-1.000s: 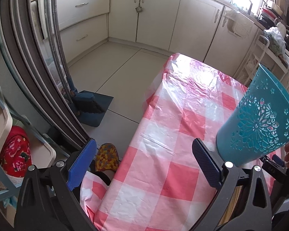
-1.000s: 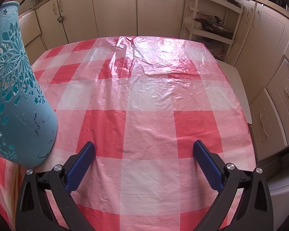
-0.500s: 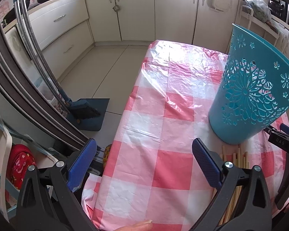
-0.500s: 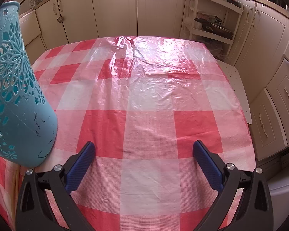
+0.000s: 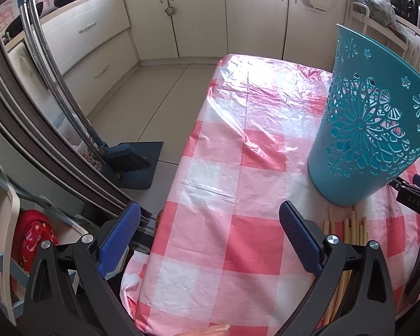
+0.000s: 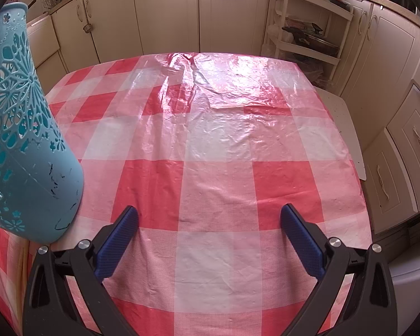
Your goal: Organize utensils
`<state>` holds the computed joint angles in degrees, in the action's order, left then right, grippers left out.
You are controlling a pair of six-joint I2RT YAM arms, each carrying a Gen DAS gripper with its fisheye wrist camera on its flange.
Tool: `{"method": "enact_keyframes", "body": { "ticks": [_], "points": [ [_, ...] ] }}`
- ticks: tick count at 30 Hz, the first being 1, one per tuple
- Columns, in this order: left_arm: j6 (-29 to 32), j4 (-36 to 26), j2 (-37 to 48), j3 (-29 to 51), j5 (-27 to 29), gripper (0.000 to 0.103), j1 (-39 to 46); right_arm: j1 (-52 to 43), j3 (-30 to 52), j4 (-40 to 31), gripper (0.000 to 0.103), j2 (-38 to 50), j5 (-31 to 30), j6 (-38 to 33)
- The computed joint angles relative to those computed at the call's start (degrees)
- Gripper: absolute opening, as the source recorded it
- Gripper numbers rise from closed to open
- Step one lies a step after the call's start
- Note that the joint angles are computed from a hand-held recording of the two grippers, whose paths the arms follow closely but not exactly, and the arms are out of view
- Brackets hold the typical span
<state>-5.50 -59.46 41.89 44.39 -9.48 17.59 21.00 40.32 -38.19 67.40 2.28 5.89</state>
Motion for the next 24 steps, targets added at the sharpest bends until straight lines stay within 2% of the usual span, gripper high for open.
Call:
{"method": "enact_keyframes", "body": {
  "ticks": [15,20,24],
  "points": [
    [-1.3,0.3,1.4,0.4,-0.7,0.096,-1.6,0.0,0.0,0.2,0.097,0.1,0.0,0.0],
    [0.4,2.5,-1.2,-0.4,6.5,0.096,3.5,0.0,0.0,0.2,0.097,0.1,0.0,0.0],
    [0.4,2.7,-3.0,-0.4,4.5,0.096,1.9,-0.5,1.0,-0.9,0.097,1.1,-0.8,-1.2]
  ]
}}
